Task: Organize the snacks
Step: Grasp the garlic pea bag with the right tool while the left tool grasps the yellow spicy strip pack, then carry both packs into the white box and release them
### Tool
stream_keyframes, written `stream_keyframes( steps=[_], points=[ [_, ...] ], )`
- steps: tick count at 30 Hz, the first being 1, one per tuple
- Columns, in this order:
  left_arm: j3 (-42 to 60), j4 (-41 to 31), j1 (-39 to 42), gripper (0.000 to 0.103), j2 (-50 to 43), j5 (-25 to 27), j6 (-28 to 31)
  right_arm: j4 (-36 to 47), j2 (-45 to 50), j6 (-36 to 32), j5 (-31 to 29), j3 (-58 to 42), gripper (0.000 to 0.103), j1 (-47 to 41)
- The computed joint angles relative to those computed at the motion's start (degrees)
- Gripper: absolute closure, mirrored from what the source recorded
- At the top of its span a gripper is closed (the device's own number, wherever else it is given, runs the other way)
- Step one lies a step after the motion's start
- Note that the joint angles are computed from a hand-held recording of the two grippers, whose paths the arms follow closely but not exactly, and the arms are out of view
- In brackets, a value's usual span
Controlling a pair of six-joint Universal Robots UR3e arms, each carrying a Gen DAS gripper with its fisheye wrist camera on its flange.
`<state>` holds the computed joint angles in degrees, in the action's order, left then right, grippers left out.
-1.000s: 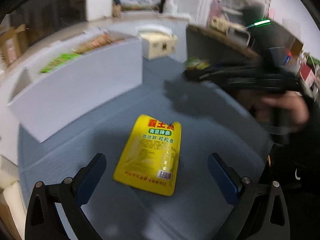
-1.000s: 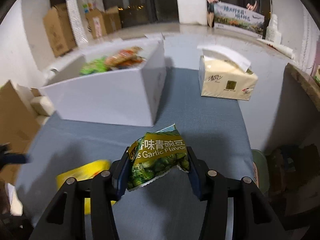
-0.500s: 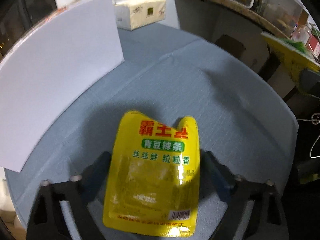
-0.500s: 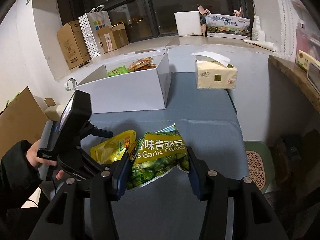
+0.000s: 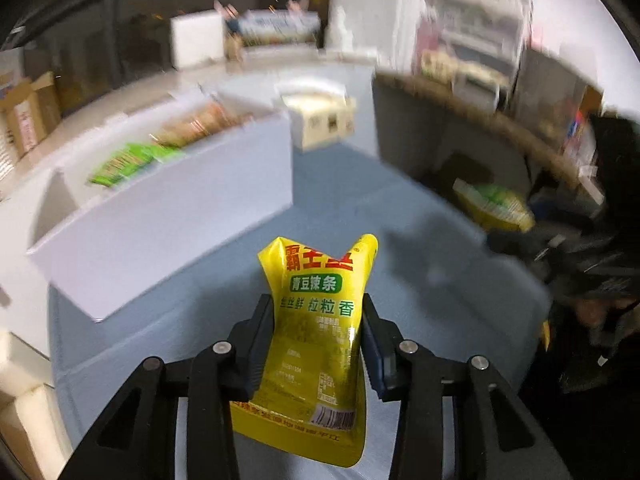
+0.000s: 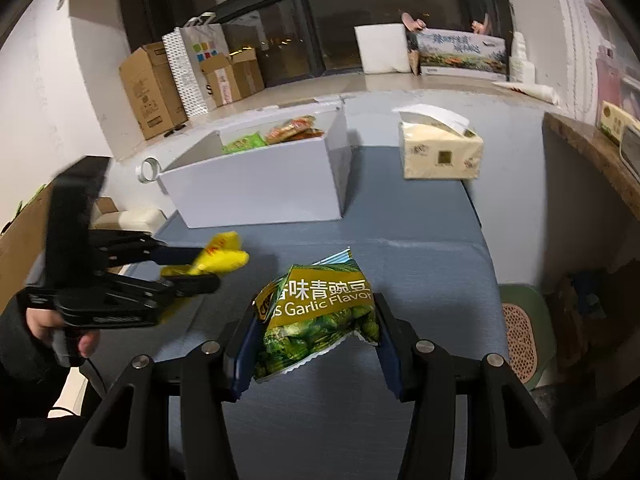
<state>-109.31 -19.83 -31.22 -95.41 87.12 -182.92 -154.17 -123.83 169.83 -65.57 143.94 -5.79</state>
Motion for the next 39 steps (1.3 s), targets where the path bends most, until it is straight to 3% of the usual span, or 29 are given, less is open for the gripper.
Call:
stream_keyframes(
  steps=[6, 13, 19, 22, 25, 26, 28, 29, 30, 31, 32, 35, 39],
  points=[
    [-8.1, 6.8, 4.9, 0.058, 13.2, -0.3, -5.0, -5.5, 6.3, 3.9, -2.0, -4.1, 0.048, 6.4],
    [-1.6, 7.5, 10.8, 0.058, 14.5, 1.0, -5.9, -12.9, 21.9, 7.5, -6.9, -18.8, 0.048, 18.4],
    [10.7, 4.2, 19.4, 0.058, 6.9, -2.4, -4.8, -9.3, 38.0, 9.2, -7.6, -41.9, 0.048, 21.8],
    [19.0, 0.9, 22.9, 0.058, 0.0, -4.9, -4.9, -1.1, 47.6, 9.9, -8.5, -58.7, 0.048, 22.6],
    [27.5, -3.1, 23.7, 0.058, -7.7, -3.3, -4.7, 6.8, 58.7, 10.6, -9.8, -76.7, 0.048, 23.0],
    [29.3, -3.4, 23.7, 0.056, -9.9, -2.4, -4.8, 7.9, 63.1, 10.8, -9.3, -82.7, 0.048, 22.7],
    [32.2, -6.0, 25.2, 0.031, -13.2, -3.4, -4.9, 15.9, 69.4, 10.6, -9.1, -94.7, 0.047, 22.5],
    [32.4, -6.1, 25.6, 0.008, -14.1, -3.2, -5.3, 18.3, 73.6, 11.6, -7.6, -100.7, 0.045, 22.0],
    [31.9, -5.0, 26.3, 0.0, -14.9, -2.5, -5.8, 22.2, 76.9, 12.2, -5.6, -106.6, 0.035, 21.4],
    [31.0, -4.4, 27.5, 0.0, -15.1, -4.0, -5.9, 26.2, 80.4, 12.4, -3.3, -112.6, 0.009, 20.9],
    [30.2, -4.5, 28.2, 0.0, -15.1, -4.7, -6.2, 29.4, 83.9, 13.0, -2.7, -118.6, 0.0, 20.8],
    [26.1, -3.0, 29.7, 0.0, -13.5, -5.6, -6.6, 28.5, 86.2, 14.8, -9.3, -121.9, 0.0, 22.1],
    [20.9, 0.2, 29.9, 0.0, -10.4, -5.0, -6.1, 18.9, 78.5, 15.8, -7.9, -105.8, 0.0, 21.1]
  ],
)
